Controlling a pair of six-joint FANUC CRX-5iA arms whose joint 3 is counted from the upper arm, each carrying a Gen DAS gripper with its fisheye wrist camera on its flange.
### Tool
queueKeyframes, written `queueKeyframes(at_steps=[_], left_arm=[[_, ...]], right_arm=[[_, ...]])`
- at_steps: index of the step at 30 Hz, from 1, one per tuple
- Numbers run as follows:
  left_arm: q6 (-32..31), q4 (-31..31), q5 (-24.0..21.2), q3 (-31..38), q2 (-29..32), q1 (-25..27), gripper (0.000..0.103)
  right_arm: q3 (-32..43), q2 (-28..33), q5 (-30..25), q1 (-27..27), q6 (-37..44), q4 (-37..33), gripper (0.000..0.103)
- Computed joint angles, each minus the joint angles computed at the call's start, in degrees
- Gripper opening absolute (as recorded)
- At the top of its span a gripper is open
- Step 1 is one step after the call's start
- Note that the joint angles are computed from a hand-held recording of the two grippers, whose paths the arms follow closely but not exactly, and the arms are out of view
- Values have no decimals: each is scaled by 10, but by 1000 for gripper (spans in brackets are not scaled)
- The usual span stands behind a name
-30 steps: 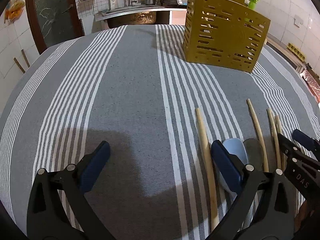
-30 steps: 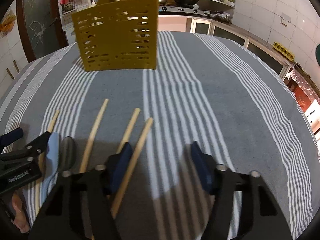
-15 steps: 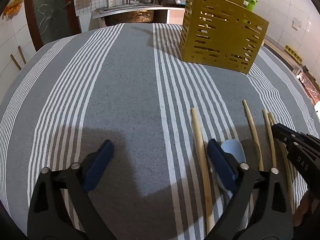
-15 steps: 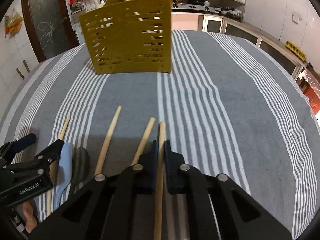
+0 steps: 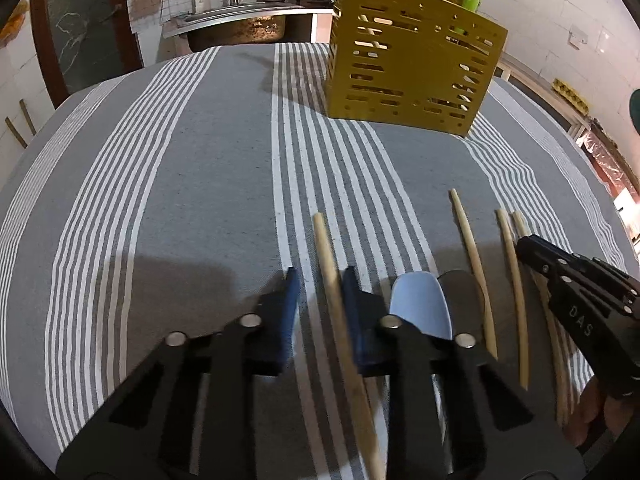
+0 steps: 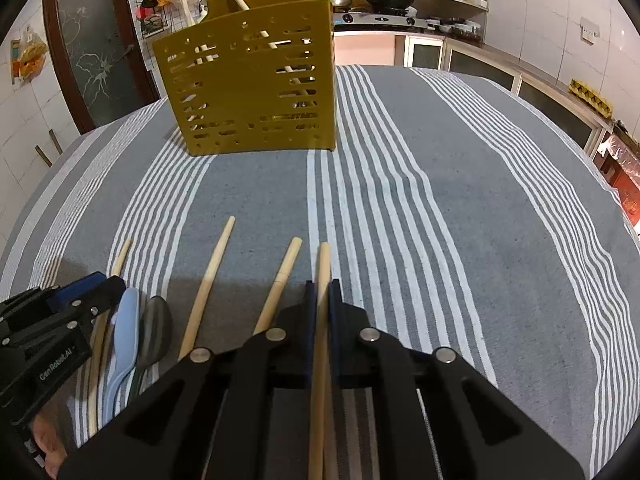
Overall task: Organize utensils
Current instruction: 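Lower the left tool onto a chopstick and close while the right tool grasps another chopstick, then lift the chopstick with the left tool while the right tool carries its chopstick to the holder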
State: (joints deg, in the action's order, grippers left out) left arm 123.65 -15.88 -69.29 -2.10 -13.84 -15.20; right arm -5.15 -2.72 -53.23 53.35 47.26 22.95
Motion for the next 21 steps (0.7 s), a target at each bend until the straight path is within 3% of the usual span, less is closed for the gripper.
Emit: queueKeyframes(at_steps=[2, 7, 13, 21], left_arm=[[1, -2, -4, 6, 7, -1, 8], [7, -4, -3, 10, 11, 0, 4], [17, -8, -2, 13, 9, -1, 4], [54, -59, -4, 33, -12, -25, 4]], right_arm=[[0, -1, -2, 1, 0, 1, 7], [3, -3, -2, -1, 2, -6, 7], [-1, -18, 11, -5, -4, -1, 6], [-13, -46, 42, -6, -21, 24, 6]])
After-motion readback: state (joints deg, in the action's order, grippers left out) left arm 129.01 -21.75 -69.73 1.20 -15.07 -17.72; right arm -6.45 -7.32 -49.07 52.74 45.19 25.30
